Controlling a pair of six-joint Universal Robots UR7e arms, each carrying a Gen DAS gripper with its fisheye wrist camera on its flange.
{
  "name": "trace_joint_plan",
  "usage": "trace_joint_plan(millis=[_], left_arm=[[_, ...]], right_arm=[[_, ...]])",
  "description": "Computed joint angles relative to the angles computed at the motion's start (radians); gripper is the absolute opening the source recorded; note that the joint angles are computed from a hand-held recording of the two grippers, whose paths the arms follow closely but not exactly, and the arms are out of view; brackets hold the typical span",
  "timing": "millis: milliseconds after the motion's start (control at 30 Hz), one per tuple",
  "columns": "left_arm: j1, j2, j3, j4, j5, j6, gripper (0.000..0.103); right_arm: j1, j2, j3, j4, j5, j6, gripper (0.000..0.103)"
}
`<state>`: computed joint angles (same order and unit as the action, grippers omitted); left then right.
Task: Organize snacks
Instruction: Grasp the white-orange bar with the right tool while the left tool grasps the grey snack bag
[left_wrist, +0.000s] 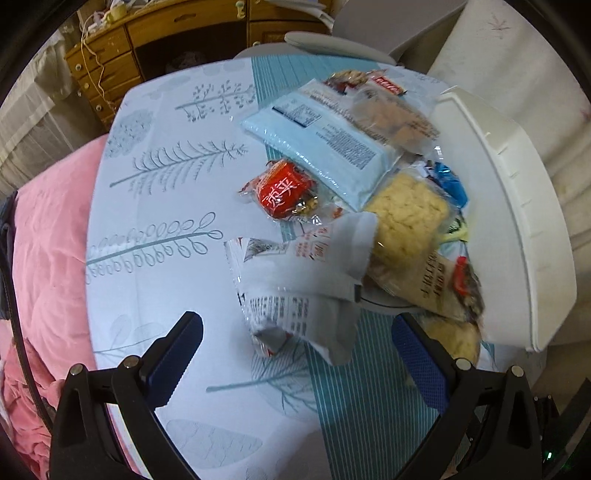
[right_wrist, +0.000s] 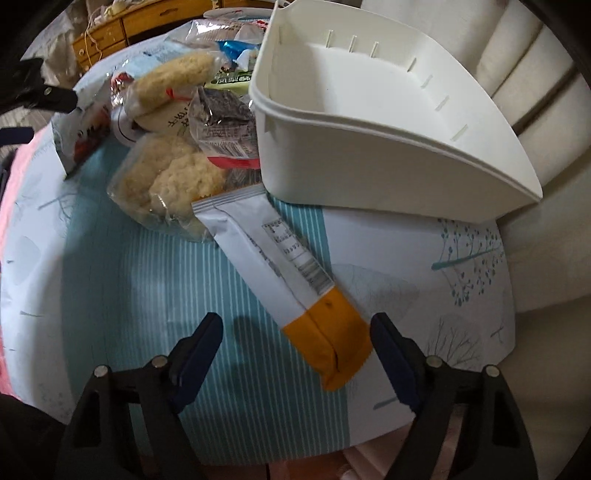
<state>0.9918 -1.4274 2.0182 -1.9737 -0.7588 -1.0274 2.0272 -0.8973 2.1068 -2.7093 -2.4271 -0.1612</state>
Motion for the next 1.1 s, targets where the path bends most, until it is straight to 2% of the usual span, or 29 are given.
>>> trace_joint_plan(millis=[133,233,300,433,500,533,567,700,867,1000,1100], left_arm=[[0.034,0.026,-0.012,-0.044,-0.019,0.039,0.095],[0.055,0.038,-0.020,-0.058,-0.037,0.054,0.085],[0.069,0.043,-0.022,-0.076,-0.056,0.069,0.075],[0.081,0.045,-0.022,-0.096,-0.073,0.088,0.074],[0.084,0.049,-0.024,-0.103,-0.077,0.095,0.069],[0.083,0.050,-0.026,-0.100,-0.074,0.094,0.068],[0.082,0.053,-0.028,-0.091,-0.069,0.091,0.064],[0.087,0.035,-0.017,-0.107,-0.069,0.105,0.058],[0.078,-0.014,0.005,-0.078,-0.089,0.078,0.058],[0.053,-0.038,0.005,-0.007,-0.072,0.030,0.058],[0.034,-0.067,0.020,0.000,-0.081,0.006,0.058]], right_arm=[[0.001,0.030,-0.012,-0.019,-0.019,-0.031,0.072],[0.006,0.043,-0.031,0.001,-0.034,-0.022,0.065],[0.002,0.045,-0.041,0.004,-0.031,-0.022,0.058],[-0.008,0.057,-0.082,0.050,-0.029,-0.020,0.051],[-0.009,0.056,-0.092,0.074,-0.021,-0.017,0.045],[-0.010,0.054,-0.100,0.095,-0.015,-0.009,0.034],[-0.012,0.051,-0.108,0.125,-0.003,0.008,0.030],[-0.009,0.045,-0.137,0.222,0.028,0.083,0.021],[0.002,0.030,-0.160,0.313,0.098,0.172,0.019],[0.024,0.024,-0.178,0.386,0.128,0.228,0.017],[0.037,0.002,-0.186,0.424,0.180,0.267,0.017]])
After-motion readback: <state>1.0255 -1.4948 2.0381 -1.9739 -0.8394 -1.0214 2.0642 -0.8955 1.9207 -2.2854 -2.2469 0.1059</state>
